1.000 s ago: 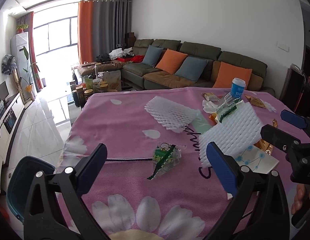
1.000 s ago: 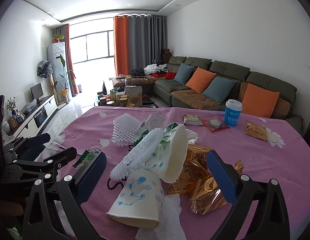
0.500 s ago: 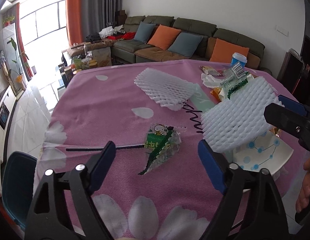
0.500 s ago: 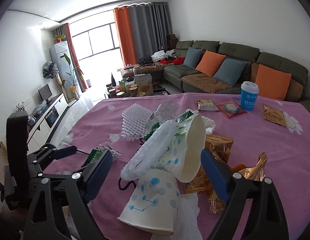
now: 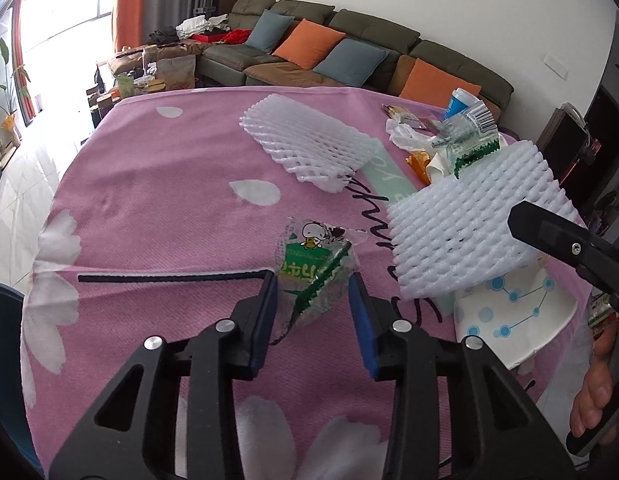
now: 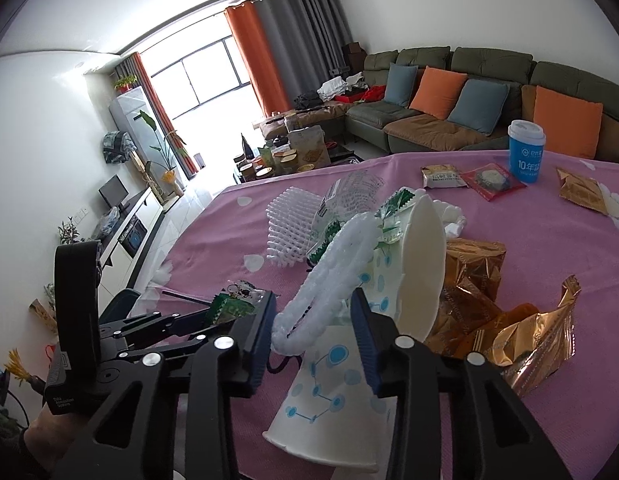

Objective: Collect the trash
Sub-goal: 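Grasp the green snack wrapper with the left tool while the right tool grasps the white foam net, then carry both items to the teal bin and open both tools to drop them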

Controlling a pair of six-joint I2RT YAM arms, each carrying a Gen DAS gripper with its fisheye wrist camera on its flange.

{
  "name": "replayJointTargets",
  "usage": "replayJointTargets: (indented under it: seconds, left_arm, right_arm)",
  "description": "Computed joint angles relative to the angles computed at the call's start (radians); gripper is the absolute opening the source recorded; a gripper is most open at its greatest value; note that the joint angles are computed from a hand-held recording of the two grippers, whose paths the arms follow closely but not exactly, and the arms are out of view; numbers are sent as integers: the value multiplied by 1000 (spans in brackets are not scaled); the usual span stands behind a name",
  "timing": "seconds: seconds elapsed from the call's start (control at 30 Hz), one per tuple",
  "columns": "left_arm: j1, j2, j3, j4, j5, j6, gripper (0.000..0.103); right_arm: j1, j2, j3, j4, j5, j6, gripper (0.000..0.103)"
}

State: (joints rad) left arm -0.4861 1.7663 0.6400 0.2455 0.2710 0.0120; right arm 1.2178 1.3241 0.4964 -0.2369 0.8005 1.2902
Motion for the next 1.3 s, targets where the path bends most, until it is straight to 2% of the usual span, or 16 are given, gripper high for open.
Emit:
replayJointTargets:
  seconds: [0.07, 0.13, 0.27, 0.4, 0.53, 0.67, 0.87, 1.03, 1.17, 1.3]
  left_arm:
    - [4, 4, 1, 4, 12, -5, 34]
    - [10, 4, -4, 14, 29, -9, 32]
    - [32, -15, -27, 36, 60, -12, 24]
    - [69, -63, -67, 64, 100, -26, 21]
    - [141, -183, -141, 71, 145, -19, 21]
    - [258, -338, -201, 35, 169, -3, 21]
    - [562, -510, -226, -108, 261, 103, 21]
    - [866, -493, -199, -196, 366, 236, 21]
    - [1048, -367, -138, -187, 406, 323, 21]
    - [1179, -255, -69, -200, 422, 389, 21]
  right_arm:
    - [1, -3, -4, 16, -11, -7, 16]
    - [6, -7, -9, 31, -12, -8, 11]
    - [30, -11, 1, 39, -10, -18, 10]
    - [59, -19, 21, 18, 23, -19, 10]
    - [63, -29, 51, 11, 42, -62, 10]
    - [28, -3, 94, 83, 20, -181, 10]
    - [-50, 147, 214, 288, -111, -409, 10]
    - [-102, 342, 405, 368, -266, -553, 10]
    - [-122, 515, 608, 346, -382, -622, 10]
    - [-138, 681, 836, 258, -477, -682, 10]
